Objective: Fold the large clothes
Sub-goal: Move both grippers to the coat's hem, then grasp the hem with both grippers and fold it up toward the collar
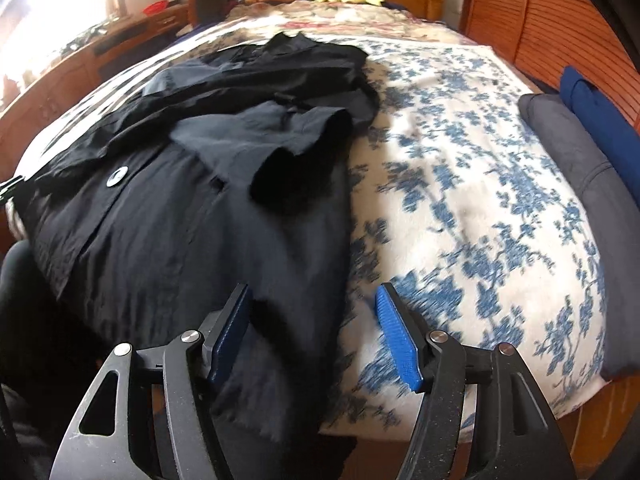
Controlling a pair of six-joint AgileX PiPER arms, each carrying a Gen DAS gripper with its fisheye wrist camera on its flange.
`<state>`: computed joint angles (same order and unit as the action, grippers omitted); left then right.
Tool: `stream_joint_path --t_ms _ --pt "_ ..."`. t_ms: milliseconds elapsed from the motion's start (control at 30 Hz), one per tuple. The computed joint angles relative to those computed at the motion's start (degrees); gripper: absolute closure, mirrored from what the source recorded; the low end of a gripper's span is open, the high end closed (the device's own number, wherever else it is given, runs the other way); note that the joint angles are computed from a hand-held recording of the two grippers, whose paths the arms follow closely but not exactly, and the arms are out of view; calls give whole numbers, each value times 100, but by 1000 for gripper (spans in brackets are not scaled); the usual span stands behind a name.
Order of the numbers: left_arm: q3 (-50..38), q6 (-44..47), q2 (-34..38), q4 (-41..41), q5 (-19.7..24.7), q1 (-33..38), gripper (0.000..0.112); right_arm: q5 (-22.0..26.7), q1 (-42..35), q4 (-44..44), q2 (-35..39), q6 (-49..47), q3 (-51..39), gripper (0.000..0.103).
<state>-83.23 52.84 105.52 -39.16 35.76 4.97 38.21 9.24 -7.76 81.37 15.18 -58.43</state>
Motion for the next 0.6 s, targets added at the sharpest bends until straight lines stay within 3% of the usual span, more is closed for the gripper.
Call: stream_joint_path --t_ms 167,600 --pt "-157 -189 170 278 161 -75 79 -144 115 772 -37 -580 -42 49" --pt "-107 20 209 182 267 11 79 -234 318 587 138 -372 -112 50"
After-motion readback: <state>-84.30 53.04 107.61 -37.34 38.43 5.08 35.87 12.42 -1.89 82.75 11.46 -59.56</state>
